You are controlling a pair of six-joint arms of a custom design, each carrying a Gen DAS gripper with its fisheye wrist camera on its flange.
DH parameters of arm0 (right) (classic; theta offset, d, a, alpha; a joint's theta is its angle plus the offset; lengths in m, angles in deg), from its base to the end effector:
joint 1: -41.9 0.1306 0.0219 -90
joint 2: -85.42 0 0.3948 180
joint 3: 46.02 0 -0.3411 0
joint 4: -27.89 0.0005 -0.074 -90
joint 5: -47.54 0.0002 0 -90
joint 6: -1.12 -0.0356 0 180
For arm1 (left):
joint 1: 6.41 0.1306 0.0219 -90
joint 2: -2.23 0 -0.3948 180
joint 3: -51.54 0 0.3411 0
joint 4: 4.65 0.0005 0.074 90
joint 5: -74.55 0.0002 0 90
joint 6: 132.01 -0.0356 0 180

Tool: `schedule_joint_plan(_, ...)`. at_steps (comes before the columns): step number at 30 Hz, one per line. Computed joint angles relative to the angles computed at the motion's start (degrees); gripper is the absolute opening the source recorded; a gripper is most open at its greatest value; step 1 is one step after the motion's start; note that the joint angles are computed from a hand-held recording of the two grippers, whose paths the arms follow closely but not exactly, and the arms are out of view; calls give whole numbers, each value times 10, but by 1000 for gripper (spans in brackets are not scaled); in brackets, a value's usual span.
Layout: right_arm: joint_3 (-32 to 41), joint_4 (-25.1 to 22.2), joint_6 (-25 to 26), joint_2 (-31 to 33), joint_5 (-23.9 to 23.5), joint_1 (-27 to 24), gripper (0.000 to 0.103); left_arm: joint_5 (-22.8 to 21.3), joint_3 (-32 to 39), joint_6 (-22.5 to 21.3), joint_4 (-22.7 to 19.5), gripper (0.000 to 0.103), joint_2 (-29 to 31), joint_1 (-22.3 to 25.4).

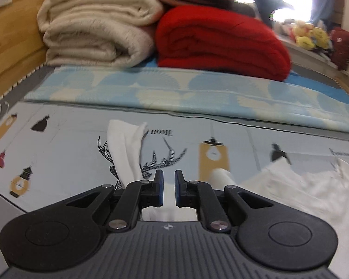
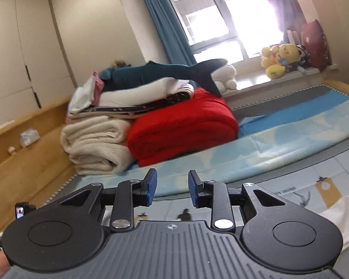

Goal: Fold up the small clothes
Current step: 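Grasp the sleeve nearest the left gripper and lift it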

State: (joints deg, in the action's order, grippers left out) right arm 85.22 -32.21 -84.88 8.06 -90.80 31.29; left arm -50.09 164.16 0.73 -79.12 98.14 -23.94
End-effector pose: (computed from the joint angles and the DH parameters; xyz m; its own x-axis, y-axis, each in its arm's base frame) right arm 0.4874 -0.0647 0.6279 -0.4772 0.0422 -0.8778 -0.5383 0.7755 0.3299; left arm 0.4295 -0.1150 0.5339 -0.5643 -0.4073 -0.7181 -0.5777 0.8162 -0.0089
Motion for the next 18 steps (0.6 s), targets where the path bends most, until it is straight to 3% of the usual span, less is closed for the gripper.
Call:
schedule_joint_plan(2, 23, -63, 48, 20, 33, 7, 32, 5, -4, -7, 23, 11, 15, 26)
schedule_joint_plan(4, 42, -109, 63, 38, 61, 12, 32, 11, -4, -15, 43, 14, 31, 53)
schedule_joint_plan(6, 76, -167, 78, 63, 80, 15, 33, 14, -1, -13, 49, 24, 47, 76)
schedule_joint_plan(10, 92, -206, 88, 80, 98, 24, 33, 42, 0, 4, 65, 39, 75, 128)
schedule_joint_plan(18, 90, -221, 124, 91, 127, 41, 33, 71, 0, -30, 89, 40, 103, 163)
